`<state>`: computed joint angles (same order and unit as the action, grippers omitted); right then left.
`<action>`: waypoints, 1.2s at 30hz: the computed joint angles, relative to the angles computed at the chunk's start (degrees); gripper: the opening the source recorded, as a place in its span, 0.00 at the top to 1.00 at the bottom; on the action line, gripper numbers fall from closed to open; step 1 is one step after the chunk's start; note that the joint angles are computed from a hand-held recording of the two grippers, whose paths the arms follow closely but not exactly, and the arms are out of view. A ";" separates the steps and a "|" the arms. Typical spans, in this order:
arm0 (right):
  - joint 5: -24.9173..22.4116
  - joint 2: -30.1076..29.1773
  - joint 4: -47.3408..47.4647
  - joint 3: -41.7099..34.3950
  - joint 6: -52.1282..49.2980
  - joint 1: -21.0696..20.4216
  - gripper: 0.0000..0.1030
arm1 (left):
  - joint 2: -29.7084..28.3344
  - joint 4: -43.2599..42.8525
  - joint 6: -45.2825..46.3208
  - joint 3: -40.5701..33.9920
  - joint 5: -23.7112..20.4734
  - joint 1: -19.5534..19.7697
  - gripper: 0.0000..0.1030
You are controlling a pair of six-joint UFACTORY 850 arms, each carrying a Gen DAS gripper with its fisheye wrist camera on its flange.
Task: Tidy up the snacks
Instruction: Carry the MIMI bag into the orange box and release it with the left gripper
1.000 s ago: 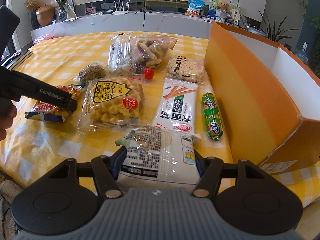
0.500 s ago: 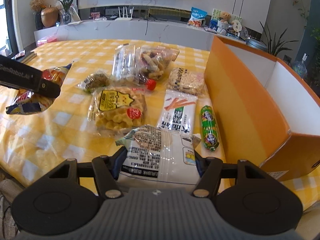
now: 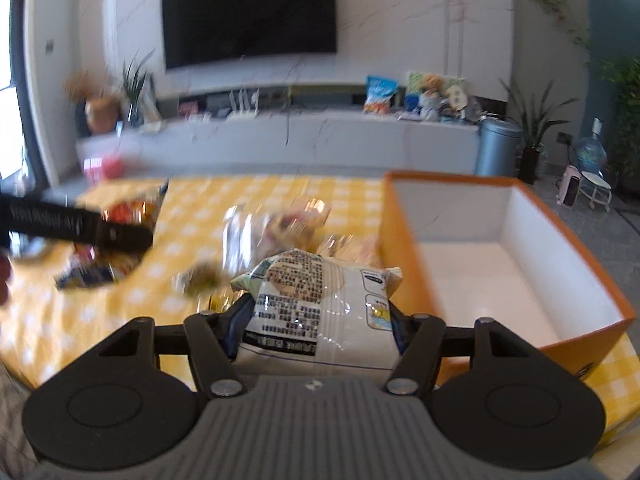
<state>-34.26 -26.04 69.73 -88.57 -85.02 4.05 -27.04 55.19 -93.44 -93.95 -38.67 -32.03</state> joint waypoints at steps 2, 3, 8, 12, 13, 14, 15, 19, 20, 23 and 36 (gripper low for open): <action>-0.25 -0.58 1.87 -2.17 0.05 -1.68 0.39 | -1.60 -1.62 2.09 -2.62 2.35 0.40 0.31; 0.18 -1.01 2.63 -3.34 -0.11 -2.38 0.39 | -2.56 -2.97 3.63 -4.16 3.59 0.62 0.31; 1.59 -6.24 1.06 -12.40 3.25 -5.11 0.39 | -8.74 -15.35 15.99 -13.65 8.74 1.70 0.31; -1.19 -14.26 -7.18 -24.38 11.16 -6.39 0.39 | -15.23 -26.33 28.41 -23.80 8.42 2.33 0.31; -1.51 -16.12 -8.78 -26.67 12.88 -6.41 0.39 | -16.70 -27.65 30.24 -26.21 7.69 2.40 0.31; -2.31 -17.64 -9.31 -28.30 13.59 -6.50 0.39 | -17.54 -27.89 31.13 -27.56 7.48 2.54 0.31; -3.73 -19.04 -9.09 -29.52 13.99 -6.61 0.39 | -18.17 -26.93 30.54 -28.40 7.37 2.59 0.31; -7.86 -21.74 -13.47 -30.90 18.84 -5.06 0.40 | -19.18 -25.54 28.00 -29.55 6.39 3.00 0.31; -7.92 -21.73 -14.62 -30.50 19.03 -4.48 0.40 | -18.72 -25.96 27.50 -28.69 6.96 3.26 0.31; -6.61 -21.43 -17.60 -29.57 18.97 -2.61 0.40 | -16.86 -24.75 24.64 -25.62 7.47 3.47 0.31; -9.29 -23.34 -23.11 -32.24 29.72 -0.95 0.44 | -10.39 -19.55 16.72 -15.70 9.93 4.13 0.31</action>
